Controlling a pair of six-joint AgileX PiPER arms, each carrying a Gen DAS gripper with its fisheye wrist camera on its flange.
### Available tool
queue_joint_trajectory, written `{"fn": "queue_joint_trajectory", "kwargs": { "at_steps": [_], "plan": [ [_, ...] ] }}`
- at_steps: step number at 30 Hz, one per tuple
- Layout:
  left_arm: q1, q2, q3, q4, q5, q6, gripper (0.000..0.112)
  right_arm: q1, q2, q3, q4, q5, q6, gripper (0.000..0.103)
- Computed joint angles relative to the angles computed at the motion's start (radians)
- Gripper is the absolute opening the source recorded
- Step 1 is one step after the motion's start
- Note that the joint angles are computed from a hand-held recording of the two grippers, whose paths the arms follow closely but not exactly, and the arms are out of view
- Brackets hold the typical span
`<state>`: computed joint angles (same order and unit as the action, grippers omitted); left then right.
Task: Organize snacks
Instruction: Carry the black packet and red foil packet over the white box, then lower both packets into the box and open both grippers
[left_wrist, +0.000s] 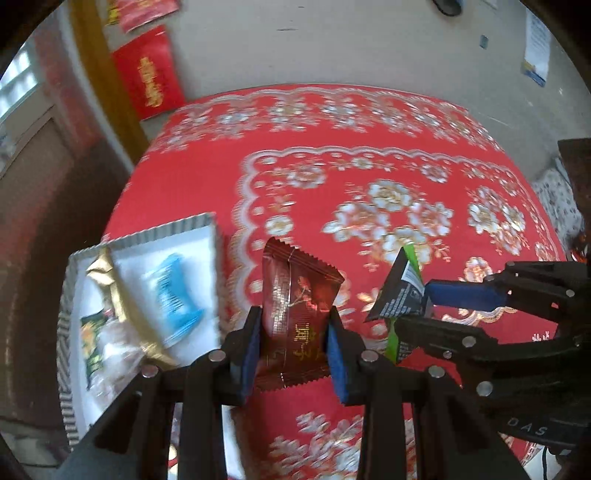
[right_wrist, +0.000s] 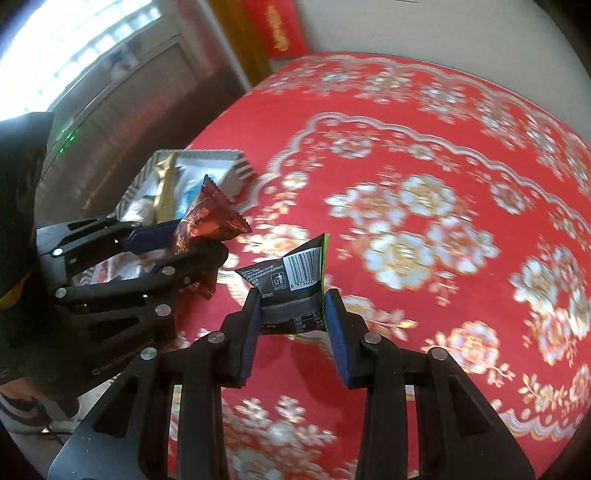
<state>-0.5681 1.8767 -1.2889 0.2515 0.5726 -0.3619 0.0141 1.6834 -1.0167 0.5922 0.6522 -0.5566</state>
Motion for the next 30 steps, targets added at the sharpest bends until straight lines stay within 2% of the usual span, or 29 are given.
{"fn": "queue_joint_trajectory", "kwargs": {
  "at_steps": [16, 22, 30],
  "plan": [
    [0.246, -0.254, 0.293, 0.028, -0.081, -0.038, 0.035, 0.302, 0.108, -0.201, -0.055, 0.047, 0.09, 0.034],
    [0.358, -0.284, 0.38, 0.009, -0.112, -0.015, 0.035, 0.393, 0.164, -0.254, -0.078, 0.069, 0.112, 0.034],
    [0.426, -0.269, 0.458, -0.004, -0.152, -0.009, 0.035, 0.478, 0.241, -0.313, -0.128, 0.113, 0.136, 0.034]
  ]
}}
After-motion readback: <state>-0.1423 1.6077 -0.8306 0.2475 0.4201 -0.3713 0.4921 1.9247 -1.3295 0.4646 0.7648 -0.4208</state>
